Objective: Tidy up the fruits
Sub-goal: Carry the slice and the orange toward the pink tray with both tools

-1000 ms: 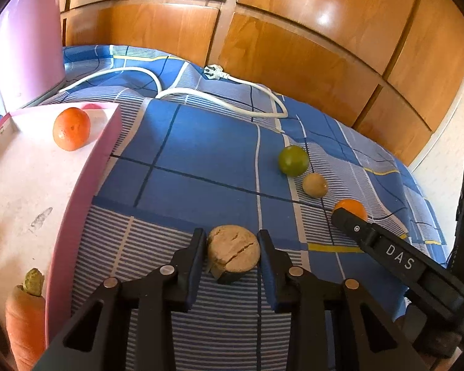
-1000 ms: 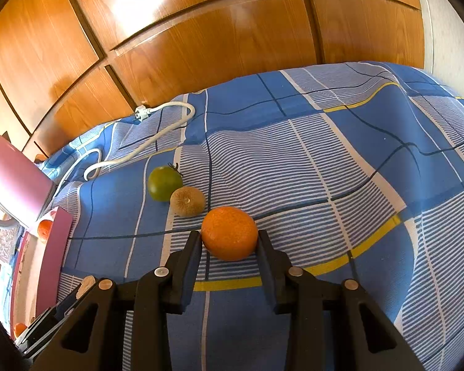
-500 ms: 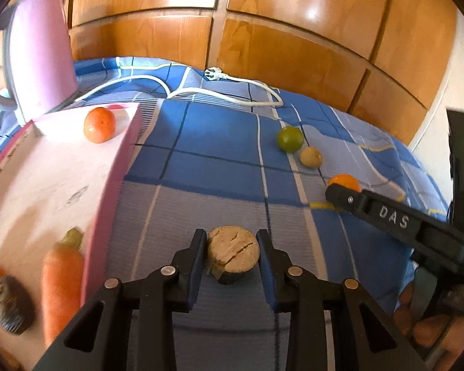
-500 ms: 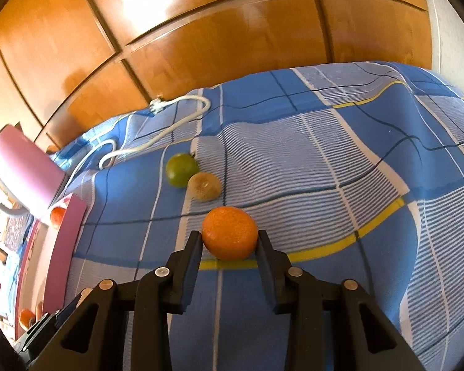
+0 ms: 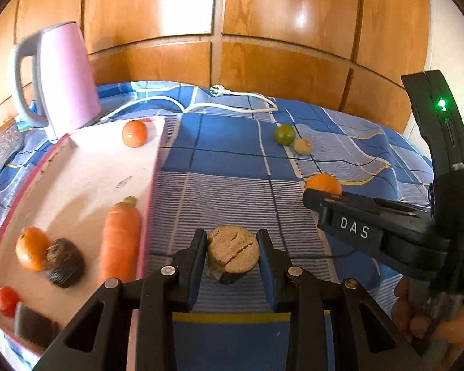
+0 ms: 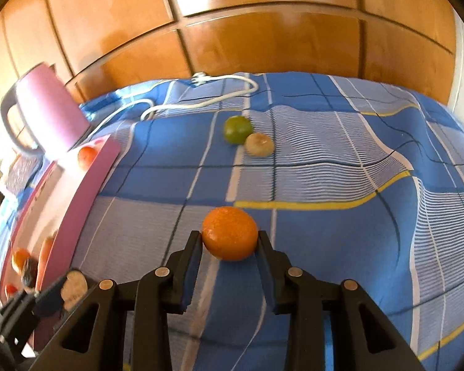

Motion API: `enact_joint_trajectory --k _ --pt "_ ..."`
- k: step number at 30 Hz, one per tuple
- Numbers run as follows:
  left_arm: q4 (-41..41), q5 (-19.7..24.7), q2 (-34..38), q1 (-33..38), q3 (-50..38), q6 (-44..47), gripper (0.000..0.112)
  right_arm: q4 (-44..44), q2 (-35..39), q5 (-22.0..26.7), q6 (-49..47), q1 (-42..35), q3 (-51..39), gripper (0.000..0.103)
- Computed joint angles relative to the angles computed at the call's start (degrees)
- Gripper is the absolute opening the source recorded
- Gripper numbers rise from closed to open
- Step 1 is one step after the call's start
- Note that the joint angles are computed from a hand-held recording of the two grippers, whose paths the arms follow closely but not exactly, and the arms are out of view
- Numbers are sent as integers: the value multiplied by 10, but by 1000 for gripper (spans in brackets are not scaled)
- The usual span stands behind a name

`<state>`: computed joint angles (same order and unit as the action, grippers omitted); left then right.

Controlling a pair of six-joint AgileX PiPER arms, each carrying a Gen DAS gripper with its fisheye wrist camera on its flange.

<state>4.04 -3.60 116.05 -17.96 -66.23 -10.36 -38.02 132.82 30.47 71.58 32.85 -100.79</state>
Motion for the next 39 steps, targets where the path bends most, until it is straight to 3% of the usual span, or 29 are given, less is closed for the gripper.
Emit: enact_joint_trajectory --k 2,12,15,20,39 --pt "-27 -10 -11 5 16 25 33 -2 -1 3 2 5 0 35" --pt "55 -56 -54 34 80 -75 33 2 -7 22 -12 36 5 35" --pt "28 -70 -65 38 97 -47 33 9 -3 28 -26 44 -3 35" --pt "72 -81 -75 52 110 -102 33 23 2 27 -50 50 -10 35" --pt "-28 -97 -93 88 135 -58 33 -91 -21 -39 48 99 23 35"
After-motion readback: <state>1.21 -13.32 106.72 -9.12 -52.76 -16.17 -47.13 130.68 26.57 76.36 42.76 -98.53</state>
